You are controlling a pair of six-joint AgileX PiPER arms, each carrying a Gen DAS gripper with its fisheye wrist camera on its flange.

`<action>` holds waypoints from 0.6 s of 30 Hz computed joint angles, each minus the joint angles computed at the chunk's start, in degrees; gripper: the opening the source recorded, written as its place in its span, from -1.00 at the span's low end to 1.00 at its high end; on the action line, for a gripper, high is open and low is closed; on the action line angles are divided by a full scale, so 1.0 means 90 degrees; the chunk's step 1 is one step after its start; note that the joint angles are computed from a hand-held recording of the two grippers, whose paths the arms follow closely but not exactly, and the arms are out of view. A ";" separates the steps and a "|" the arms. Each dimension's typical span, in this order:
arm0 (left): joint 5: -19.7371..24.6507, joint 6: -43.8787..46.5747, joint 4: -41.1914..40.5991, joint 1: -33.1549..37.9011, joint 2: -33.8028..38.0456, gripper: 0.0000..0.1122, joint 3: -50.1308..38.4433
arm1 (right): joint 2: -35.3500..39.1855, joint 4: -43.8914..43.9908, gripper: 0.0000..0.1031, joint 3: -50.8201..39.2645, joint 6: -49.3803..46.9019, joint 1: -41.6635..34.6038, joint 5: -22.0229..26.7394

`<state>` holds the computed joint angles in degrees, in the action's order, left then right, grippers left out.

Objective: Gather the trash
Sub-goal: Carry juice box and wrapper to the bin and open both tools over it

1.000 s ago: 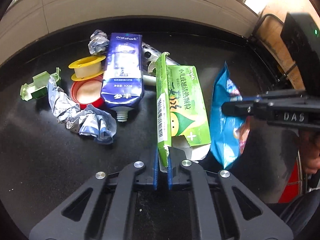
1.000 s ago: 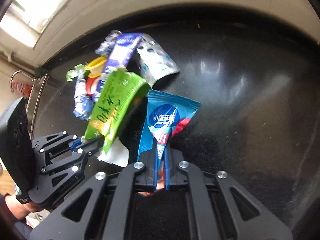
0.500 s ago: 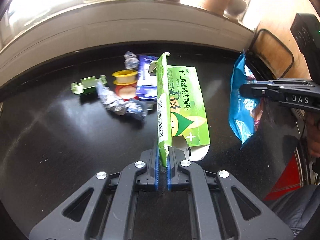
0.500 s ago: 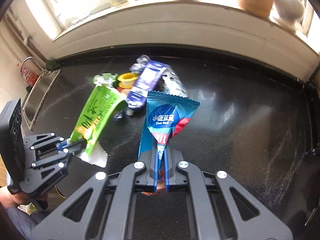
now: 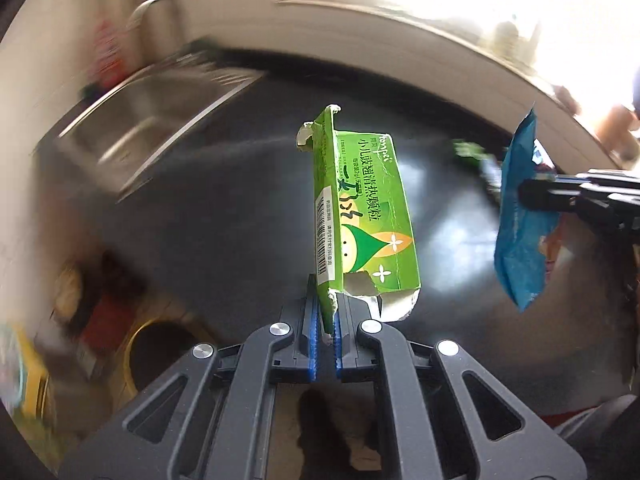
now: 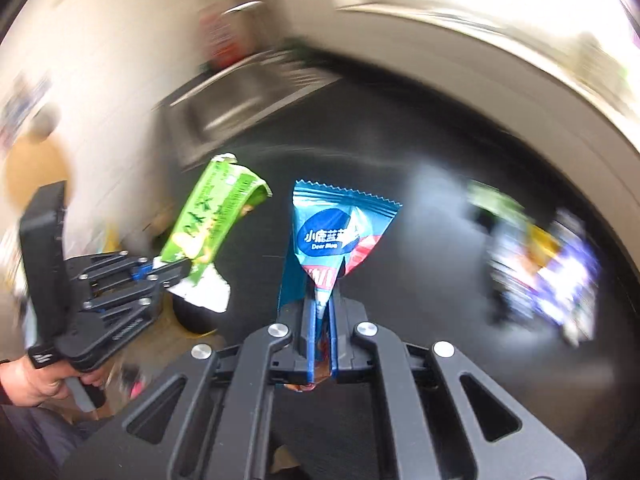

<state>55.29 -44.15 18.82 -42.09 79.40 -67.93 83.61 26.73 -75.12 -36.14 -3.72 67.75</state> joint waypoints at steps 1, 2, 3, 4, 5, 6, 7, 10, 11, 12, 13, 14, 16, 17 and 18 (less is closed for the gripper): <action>0.0009 -0.0117 0.0042 0.0191 -0.0310 -0.91 0.0406 | 0.0068 -0.0065 -0.89 -0.0013 0.0223 0.0568 -0.0109; 0.0056 -0.0236 0.0070 0.0409 -0.0656 -0.91 0.0829 | 0.0288 0.0007 -0.88 -0.0124 0.0366 0.1205 -0.0194; 0.0093 -0.0273 0.0026 0.0702 -0.1023 -0.91 0.1260 | 0.0468 0.0013 -0.89 -0.0211 0.0489 0.1663 -0.0277; 0.0102 -0.0295 -0.0039 0.1102 -0.1450 -0.91 0.1772 | 0.0742 -0.0004 -0.89 -0.0350 0.0667 0.2242 -0.0407; 0.0069 -0.0203 -0.0143 0.1515 -0.1792 -0.91 0.2194 | 0.0951 -0.0029 -0.89 -0.0494 0.0807 0.2583 -0.0462; 0.0006 -0.0012 -0.0279 0.1906 -0.2025 -0.91 0.2500 | 0.1218 -0.0064 -0.88 -0.0650 0.0954 0.2959 -0.0542; -0.0118 0.0262 -0.0484 0.2469 -0.2250 -0.91 0.2888 | 0.1593 -0.0091 -0.88 -0.0882 0.1124 0.3349 -0.0604; -0.0638 0.1047 -0.0984 0.3736 -0.2460 -0.91 0.3713 | 0.2362 -0.0143 -0.88 -0.1303 0.1434 0.4020 -0.0728; -0.0915 0.1364 -0.1127 0.4186 -0.2450 -0.91 0.4000 | 0.2690 -0.0193 -0.88 -0.1497 0.1520 0.4255 -0.0791; -0.1073 0.1528 -0.1208 0.4400 -0.2436 -0.91 0.4181 | 0.2908 -0.0288 -0.88 -0.1590 0.1639 0.4478 -0.0931; -0.1401 0.1947 -0.1386 0.4869 -0.2294 -0.91 0.4408 | 0.3173 -0.0389 -0.88 -0.1787 0.1719 0.4615 -0.0972; -0.1721 0.2351 -0.1607 0.5282 -0.2108 -0.91 0.4583 | 0.3557 -0.0480 -0.88 -0.2091 0.1848 0.4755 -0.0976; -0.2294 0.2823 -0.1843 0.5724 -0.1718 -0.91 0.4788 | 0.4138 -0.0599 -0.88 -0.2620 0.2092 0.4920 -0.0901; -0.2524 0.2835 -0.1763 0.5790 -0.1550 -0.91 0.4887 | 0.4416 -0.0693 -0.88 -0.2855 0.2205 0.5010 -0.0871; -0.2669 0.2985 -0.1788 0.5913 -0.1438 -0.91 0.4943 | 0.4672 -0.0778 -0.88 -0.3113 0.2314 0.5078 -0.0842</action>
